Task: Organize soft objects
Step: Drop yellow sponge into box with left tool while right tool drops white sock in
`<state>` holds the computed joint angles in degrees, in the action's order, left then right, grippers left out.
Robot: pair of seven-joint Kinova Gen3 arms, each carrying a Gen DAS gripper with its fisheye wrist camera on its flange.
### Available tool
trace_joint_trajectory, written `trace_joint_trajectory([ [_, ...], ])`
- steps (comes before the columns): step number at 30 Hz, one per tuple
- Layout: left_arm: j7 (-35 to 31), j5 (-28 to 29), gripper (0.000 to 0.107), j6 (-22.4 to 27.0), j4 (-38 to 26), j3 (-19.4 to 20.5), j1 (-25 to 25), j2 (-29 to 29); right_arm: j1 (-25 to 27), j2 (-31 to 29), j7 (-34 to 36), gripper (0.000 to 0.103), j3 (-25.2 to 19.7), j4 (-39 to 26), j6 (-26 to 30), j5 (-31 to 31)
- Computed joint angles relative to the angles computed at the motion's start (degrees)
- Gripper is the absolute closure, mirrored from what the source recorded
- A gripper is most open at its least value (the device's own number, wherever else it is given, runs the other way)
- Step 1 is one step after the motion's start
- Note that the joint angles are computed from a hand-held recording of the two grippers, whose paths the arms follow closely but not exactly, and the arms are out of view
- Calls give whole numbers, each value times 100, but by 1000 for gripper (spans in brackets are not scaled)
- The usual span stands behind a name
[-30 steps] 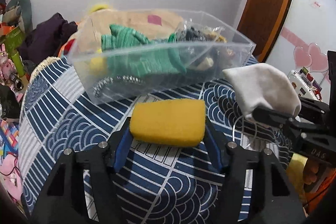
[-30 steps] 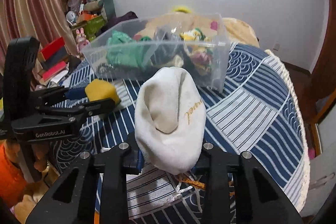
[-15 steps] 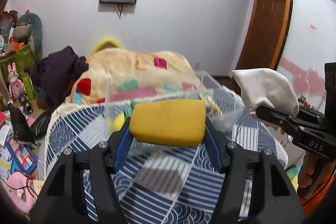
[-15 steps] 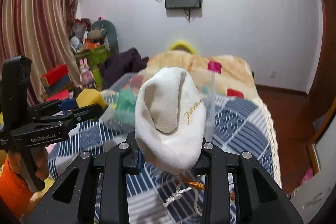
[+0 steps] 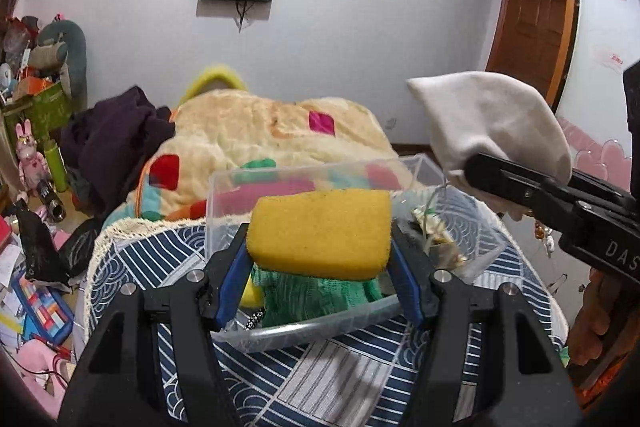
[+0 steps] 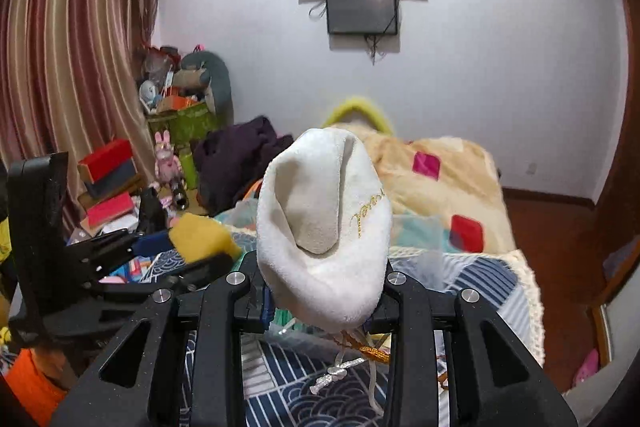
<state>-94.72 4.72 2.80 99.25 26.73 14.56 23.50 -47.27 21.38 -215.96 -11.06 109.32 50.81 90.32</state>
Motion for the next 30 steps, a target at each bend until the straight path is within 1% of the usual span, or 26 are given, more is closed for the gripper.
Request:
trace_joint_trajectory([
  [5, 103, -9, 45, 433, -460, -688, 589, 356, 321, 302, 558, 75, 121, -357, -736, -426],
  [8, 156, -47, 45, 555, -614, -1048, 889, 498, 349, 450, 938, 75, 258, -532, -1001, -789],
  [9, 155, -53, 44, 551, -625, -1082, 916, 521, 341, 457, 1038, 75, 314, -553, -1073, -887],
  [11, 116, -46, 44, 541, -618, -1023, 862, 545, 309, 523, 1204, 74, 419, -599, -1197, -1082],
  [13, 129, -60, 41, 560, -622, -1114, 929, 543, 219, 534, 1227, 74, 543, -597, -1212, -1159],
  [15, 71, -66, 38, 575, -599, -1025, 858, 536, 136, 504, 1195, 72, 626, -537, -1198, -1156],
  [17, 73, -55, 37, 606, -579, -1052, 888, 504, 108, 474, 1306, 71, 649, -543, -1151, -1270],
  [18, 44, -41, 36, 588, -538, -991, 835, 481, 109, 438, 1365, 70, 652, -527, -1163, -1333],
  [19, 22, -19, 35, 579, -509, -933, 787, 459, 94, 387, 1355, 67, 661, -477, -1186, -1347],
  [21, -4, 49, 30, 509, -392, -814, 673, 377, 38, 285, 1244, 62, 681, -374, -1145, -1303],
  [23, -71, 100, 29, 412, -280, -622, 494, 307, -22, 232, 1092, 53, 675, -296, -1039, -1152],
  [26, -149, 144, 29, 200, -18, -360, 253, 93, -213, 76, 799, 45, 555, -104, -558, -867],
  [28, -164, 145, 29, 39, 163, -213, 118, -71, -300, -26, 681, 45, 428, -14, -251, -722],
  [30, -176, 122, 29, -145, 377, 130, -195, -239, -368, -123, 522, 45, 288, 90, 24, -560],
])
